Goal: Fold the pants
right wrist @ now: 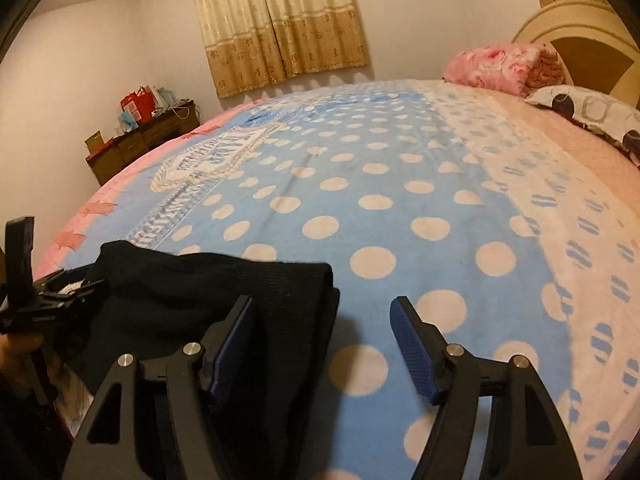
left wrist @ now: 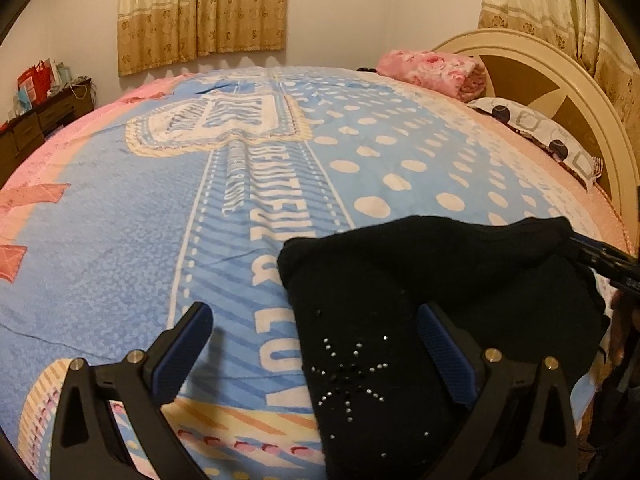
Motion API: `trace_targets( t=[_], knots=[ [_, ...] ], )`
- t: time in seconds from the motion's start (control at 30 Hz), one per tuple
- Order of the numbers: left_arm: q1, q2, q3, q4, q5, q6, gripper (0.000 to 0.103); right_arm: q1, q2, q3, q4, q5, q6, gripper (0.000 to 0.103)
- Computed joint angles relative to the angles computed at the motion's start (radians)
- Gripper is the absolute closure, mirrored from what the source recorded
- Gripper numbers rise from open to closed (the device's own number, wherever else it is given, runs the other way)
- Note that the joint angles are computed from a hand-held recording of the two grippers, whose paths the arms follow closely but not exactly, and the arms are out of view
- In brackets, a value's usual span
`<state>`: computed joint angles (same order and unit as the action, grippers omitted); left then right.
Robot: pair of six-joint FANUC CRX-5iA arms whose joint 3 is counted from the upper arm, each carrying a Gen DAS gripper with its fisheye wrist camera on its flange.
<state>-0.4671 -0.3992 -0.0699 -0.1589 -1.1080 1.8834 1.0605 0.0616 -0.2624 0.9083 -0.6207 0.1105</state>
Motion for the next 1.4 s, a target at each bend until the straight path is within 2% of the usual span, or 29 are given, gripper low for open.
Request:
trace_targets(
  t=[0.03,0.2,0.27,0.33,0.4,0.5,0.57,0.6,0.63,0.77,0.8,0.83,0.87,1.0,1.03,1.23,1.33,1.37,1.4],
  knots=[
    [-0.006,0.002,0.006,-0.009,-0.009,0.01,0.0,0.01,-0.017,-0.016,0.003,-0.007,-0.01,0.033],
    [-0.069,-0.001,0.052,-0.094,-0.071,0.087,0.0,0.027,-0.127,-0.142,0.029,0.091,-0.154,0.033],
    [-0.084,-0.018,0.047,-0.102,-0.077,0.102,0.0,0.058,-0.155,-0.182,0.054,0.075,-0.199,0.034],
    [-0.106,-0.029,0.043,-0.113,-0.084,0.118,0.0,0.082,-0.174,-0.214,0.088,0.071,-0.242,0.045],
    [-0.134,-0.037,0.043,-0.128,-0.092,0.131,0.0,0.105,-0.186,-0.246,0.185,0.037,-0.322,0.052],
    [-0.165,-0.041,0.038,-0.139,-0.093,0.137,0.0,0.102,-0.203,-0.281,0.29,0.086,-0.403,0.053],
    [-0.189,-0.026,0.048,-0.163,-0.109,0.144,0.0,0.116,-0.192,-0.269,0.279,0.083,-0.362,0.053],
    [-0.195,-0.019,0.05,-0.169,-0.115,0.144,0.0,0.142,-0.17,-0.242,0.26,0.021,-0.314,0.053],
    [-0.201,-0.016,0.053,-0.175,-0.12,0.147,0.0,0.147,-0.157,-0.228,0.25,-0.001,-0.285,0.053],
    [-0.218,-0.015,0.055,-0.188,-0.116,0.15,0.0,0.175,-0.122,-0.18,0.168,-0.048,-0.134,0.055],
    [-0.228,-0.012,0.058,-0.196,-0.118,0.149,0.0,0.188,-0.106,-0.162,0.142,-0.089,-0.096,0.067],
    [-0.24,-0.006,0.061,-0.207,-0.123,0.146,0.0,0.197,-0.091,-0.148,0.123,-0.129,-0.069,0.074],
    [-0.25,-0.001,0.064,-0.22,-0.131,0.145,0.0,0.193,-0.096,-0.153,0.114,-0.117,-0.072,0.076],
    [-0.225,-0.005,0.05,-0.192,-0.125,0.132,0.0,0.189,-0.131,-0.179,0.102,-0.092,-0.082,0.102],
    [-0.222,-0.005,0.049,-0.189,-0.126,0.133,0.0,0.197,-0.138,-0.183,0.101,-0.106,-0.08,0.103],
    [-0.209,-0.009,0.036,-0.171,-0.117,0.132,0.0,0.209,-0.158,-0.186,0.098,-0.115,-0.067,0.103],
    [-0.209,-0.008,0.036,-0.17,-0.118,0.133,0.0,0.224,-0.138,-0.157,0.091,-0.141,-0.015,0.102],
    [-0.213,-0.008,0.035,-0.173,-0.118,0.138,0.0,0.231,-0.13,-0.15,0.101,-0.151,-0.006,0.1],
    [-0.215,-0.007,0.034,-0.174,-0.117,0.141,0.0,0.238,-0.116,-0.139,0.114,-0.173,0.003,0.09]
  ],
)
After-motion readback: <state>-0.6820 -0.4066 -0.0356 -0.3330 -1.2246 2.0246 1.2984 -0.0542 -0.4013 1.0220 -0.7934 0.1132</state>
